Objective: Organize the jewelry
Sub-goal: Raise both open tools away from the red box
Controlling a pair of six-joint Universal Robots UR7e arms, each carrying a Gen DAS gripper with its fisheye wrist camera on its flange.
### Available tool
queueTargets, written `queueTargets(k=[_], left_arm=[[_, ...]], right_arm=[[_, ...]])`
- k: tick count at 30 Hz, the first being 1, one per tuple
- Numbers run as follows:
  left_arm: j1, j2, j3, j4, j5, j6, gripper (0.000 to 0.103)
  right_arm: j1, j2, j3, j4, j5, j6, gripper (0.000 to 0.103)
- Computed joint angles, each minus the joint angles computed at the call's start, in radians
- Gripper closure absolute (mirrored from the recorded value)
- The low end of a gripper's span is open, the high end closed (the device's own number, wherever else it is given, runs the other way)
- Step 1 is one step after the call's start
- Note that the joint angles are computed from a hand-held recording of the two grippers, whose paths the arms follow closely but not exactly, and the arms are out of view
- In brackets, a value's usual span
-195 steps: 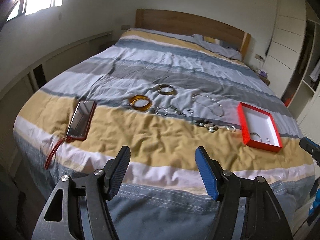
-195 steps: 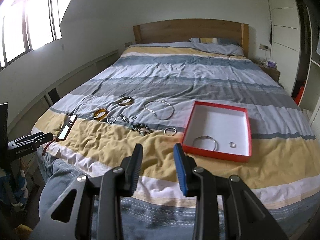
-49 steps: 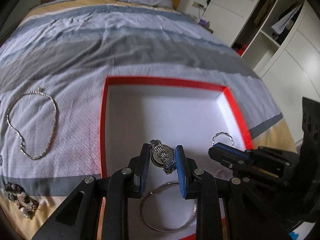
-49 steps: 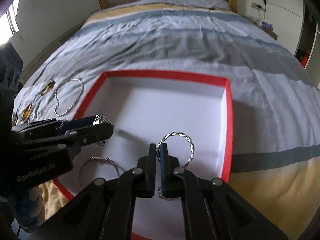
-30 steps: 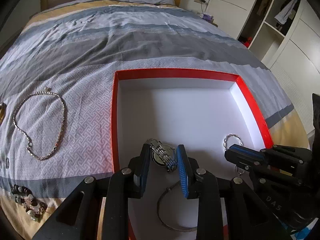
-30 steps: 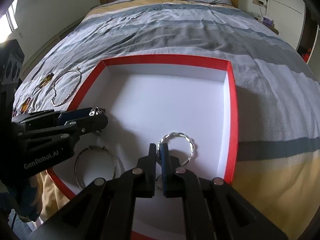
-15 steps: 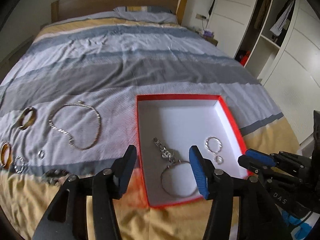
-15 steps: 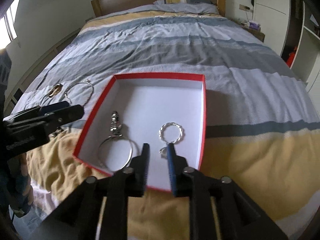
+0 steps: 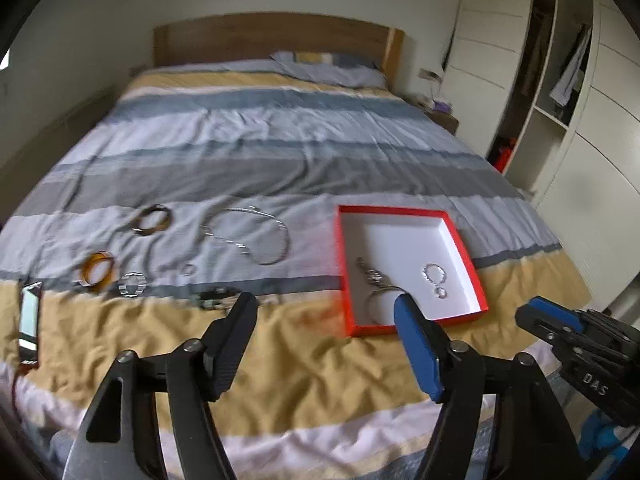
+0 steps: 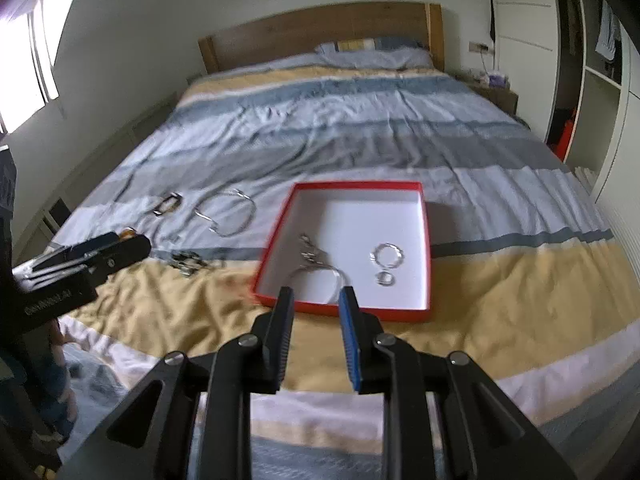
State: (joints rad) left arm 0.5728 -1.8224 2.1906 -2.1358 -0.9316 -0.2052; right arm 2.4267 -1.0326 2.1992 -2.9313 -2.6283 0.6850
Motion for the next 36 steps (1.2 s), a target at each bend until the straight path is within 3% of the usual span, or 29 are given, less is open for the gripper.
queueTargets(k=[6, 11, 21, 30, 36], left_arm=[[-0.109, -0.182, 0.01, 0.185, 0.129, -0.092, 0.028], [-0.182, -0.303, -0.002, 0.345, 0.193, -0.171, 0.026], [-0.281, -0.436, -0.033, 0.564, 0.281, -0.303, 0.025], [-0.268, -0.471, -0.045, 0.621, 0.318, -0.337, 0.024], [-0.211, -0.482, -0.035, 0.591, 0.332, -0.31, 0.018]], right_arm=[[0.113, 0.054, -0.07, 0.109, -0.056, 0.145, 0.08], [0.18, 0.095, -0.125, 0.201, -0.087, 0.23, 0.07], [0.237, 0.18, -0.205, 0.19, -0.084, 0.197, 0.069], [0.252, 0.227, -0.239, 0.181, -0.093, 0.196, 0.068], [0.242, 0.24, -0.241, 0.161, -0.09, 0.185, 0.059]])
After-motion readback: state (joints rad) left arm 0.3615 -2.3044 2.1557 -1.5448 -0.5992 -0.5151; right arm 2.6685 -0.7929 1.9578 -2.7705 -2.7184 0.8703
